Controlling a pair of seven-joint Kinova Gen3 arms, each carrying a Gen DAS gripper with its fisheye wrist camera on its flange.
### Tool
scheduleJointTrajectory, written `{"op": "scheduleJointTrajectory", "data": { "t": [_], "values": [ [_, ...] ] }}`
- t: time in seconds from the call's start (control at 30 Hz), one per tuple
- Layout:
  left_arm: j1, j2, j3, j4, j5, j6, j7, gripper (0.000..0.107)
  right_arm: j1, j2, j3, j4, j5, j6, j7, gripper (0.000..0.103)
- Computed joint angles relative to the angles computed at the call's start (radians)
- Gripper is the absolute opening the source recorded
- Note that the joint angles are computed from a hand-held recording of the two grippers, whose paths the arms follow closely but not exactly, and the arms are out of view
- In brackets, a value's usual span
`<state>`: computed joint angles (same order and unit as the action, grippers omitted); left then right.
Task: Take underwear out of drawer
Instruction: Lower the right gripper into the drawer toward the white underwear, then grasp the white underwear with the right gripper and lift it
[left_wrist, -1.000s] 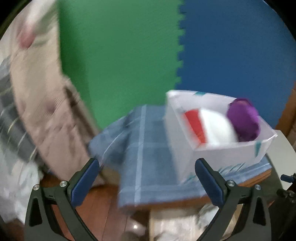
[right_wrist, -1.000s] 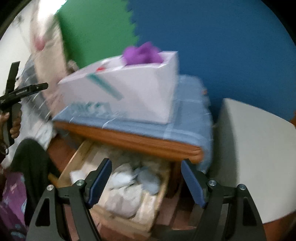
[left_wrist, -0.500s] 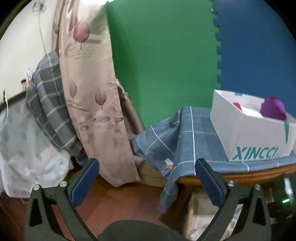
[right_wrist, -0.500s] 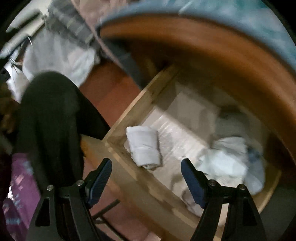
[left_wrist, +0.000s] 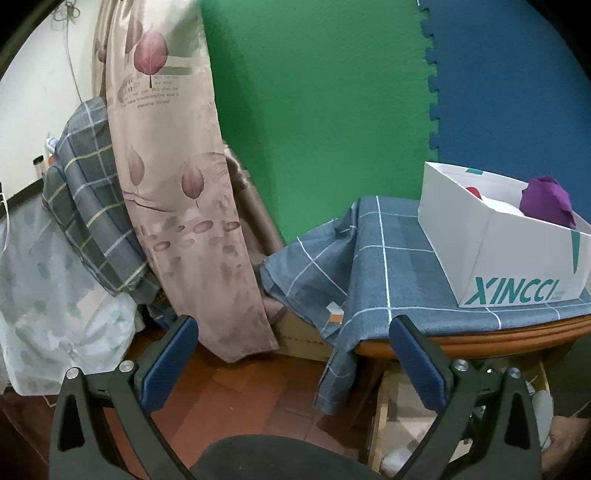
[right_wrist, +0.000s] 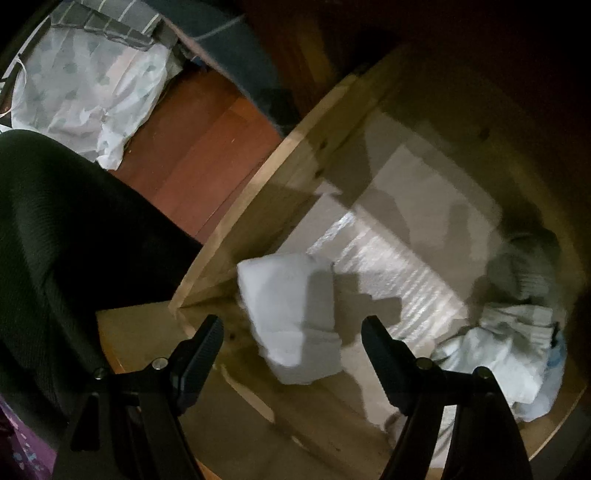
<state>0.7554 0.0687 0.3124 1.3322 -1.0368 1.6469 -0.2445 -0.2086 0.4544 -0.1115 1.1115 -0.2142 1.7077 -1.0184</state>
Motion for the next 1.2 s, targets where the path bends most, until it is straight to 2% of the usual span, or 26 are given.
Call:
{"op": "scheduleJointTrajectory", "data": {
  "t": [0.23,0.33,0.43,0.67,0.9,0.93,1.0,1.2],
  "values": [
    [0.012,0.019,-0.004,-0.015,-0.008,0.019,-0.026,0.102,-0.029,0.032,-0.008,-0.008,0.02,0.015,-0.036,0.079],
    [0.024,0.031,-0.01,-0.023,-0.015,0.027,-0.043,0.102,-0.07,0.031,0.01,0.0,0.082,-0.024,-0.06,0.08],
    [0.033,0.037,-0.018,-0.027,-0.016,0.029,-0.057,0.102,-0.074,0.065,0.009,-0.027,0.077,0.009,-0.09,0.079],
    [0.039,0.048,-0.032,-0.042,-0.004,0.035,-0.078,0.103,-0.114,0.089,0.005,-0.014,0.124,0.018,-0.103,0.08],
    [0.044,0.056,-0.045,-0.056,0.009,0.04,-0.094,0.102,-0.134,0.13,0.001,-0.018,0.113,0.05,-0.154,0.079],
    [0.041,0.055,-0.047,-0.058,0.016,0.037,-0.097,0.102,-0.132,0.126,-0.002,-0.009,0.109,0.043,-0.152,0.078],
    [0.037,0.049,-0.05,-0.054,0.025,0.031,-0.097,0.102,-0.121,0.112,-0.012,0.018,0.095,0.024,-0.128,0.062],
    [0.025,0.045,-0.048,-0.052,0.035,0.026,-0.1,0.102,-0.137,0.043,-0.023,0.092,0.112,-0.067,-0.068,0.05]
  ]
}}
